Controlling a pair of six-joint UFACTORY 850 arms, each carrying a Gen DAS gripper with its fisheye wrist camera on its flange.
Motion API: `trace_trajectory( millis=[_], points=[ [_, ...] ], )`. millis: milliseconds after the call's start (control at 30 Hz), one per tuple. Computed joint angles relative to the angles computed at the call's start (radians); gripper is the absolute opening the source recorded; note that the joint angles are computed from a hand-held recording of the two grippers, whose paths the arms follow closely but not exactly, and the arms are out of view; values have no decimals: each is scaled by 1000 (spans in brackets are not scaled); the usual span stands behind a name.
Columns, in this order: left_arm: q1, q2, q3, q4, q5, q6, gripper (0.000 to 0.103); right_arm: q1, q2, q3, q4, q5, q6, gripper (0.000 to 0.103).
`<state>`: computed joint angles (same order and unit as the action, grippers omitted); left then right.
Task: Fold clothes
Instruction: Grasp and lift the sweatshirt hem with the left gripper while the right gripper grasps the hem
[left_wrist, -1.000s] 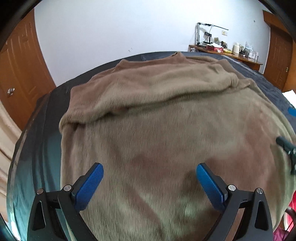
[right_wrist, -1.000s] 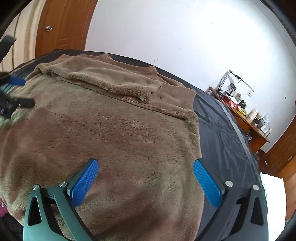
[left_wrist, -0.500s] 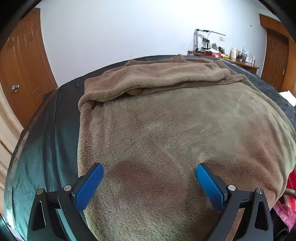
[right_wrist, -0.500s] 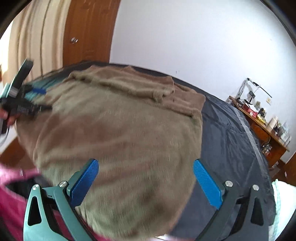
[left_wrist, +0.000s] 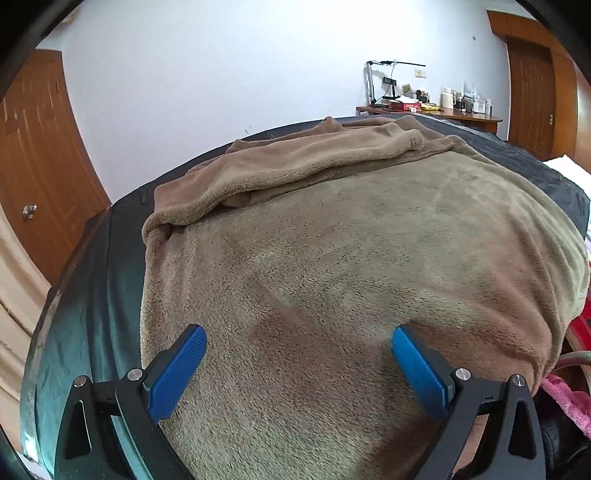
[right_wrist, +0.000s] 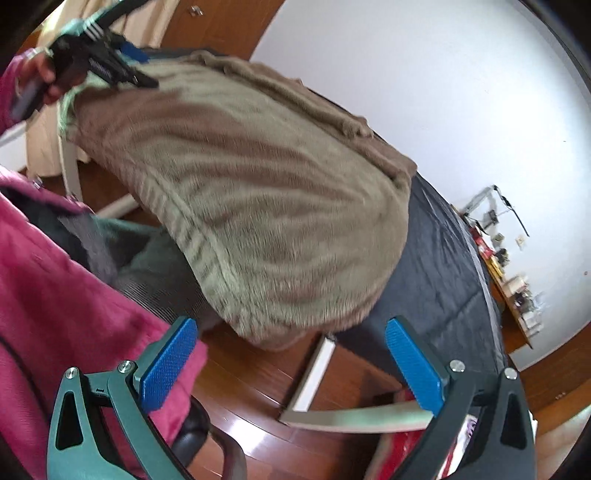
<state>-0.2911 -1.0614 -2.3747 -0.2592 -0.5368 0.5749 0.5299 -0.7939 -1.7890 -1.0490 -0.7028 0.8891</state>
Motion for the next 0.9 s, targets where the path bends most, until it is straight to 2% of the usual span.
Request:
trace_trajectory(
  millis=[200, 333, 433, 533, 633, 667, 733, 800, 833, 867, 900],
  points=[
    [-9, 86, 149, -79, 80, 102, 102, 4, -82, -80, -92, -130, 137, 102],
    [-14, 153, 271, -146, 147, 212, 102, 19, -96, -66, -219, -172, 257, 95],
    [-12, 197, 353, -221, 189, 312, 102, 44, -106, -44, -354, -234, 311, 91],
    [-2, 239, 430, -350, 213, 446, 102, 61, -101, -24, -429, -248, 349, 91],
    [14, 264, 471, -451, 202, 526, 102, 58, -102, -28, -421, -261, 350, 90],
    [19, 265, 473, -465, 191, 528, 102, 56, -103, -31, -416, -265, 349, 86],
    [31, 268, 478, -490, 165, 524, 102, 54, -109, -41, -405, -267, 330, 71],
    [42, 275, 489, -518, 147, 531, 102, 54, -110, -45, -398, -253, 305, 45],
    [49, 280, 498, -531, 140, 537, 102, 55, -107, -42, -395, -246, 294, 40],
    [53, 287, 508, -537, 143, 539, 102, 56, -103, -38, -390, -233, 279, 27],
    [58, 297, 523, -544, 152, 546, 102, 57, -99, -36, -386, -221, 271, 21]
  ],
)
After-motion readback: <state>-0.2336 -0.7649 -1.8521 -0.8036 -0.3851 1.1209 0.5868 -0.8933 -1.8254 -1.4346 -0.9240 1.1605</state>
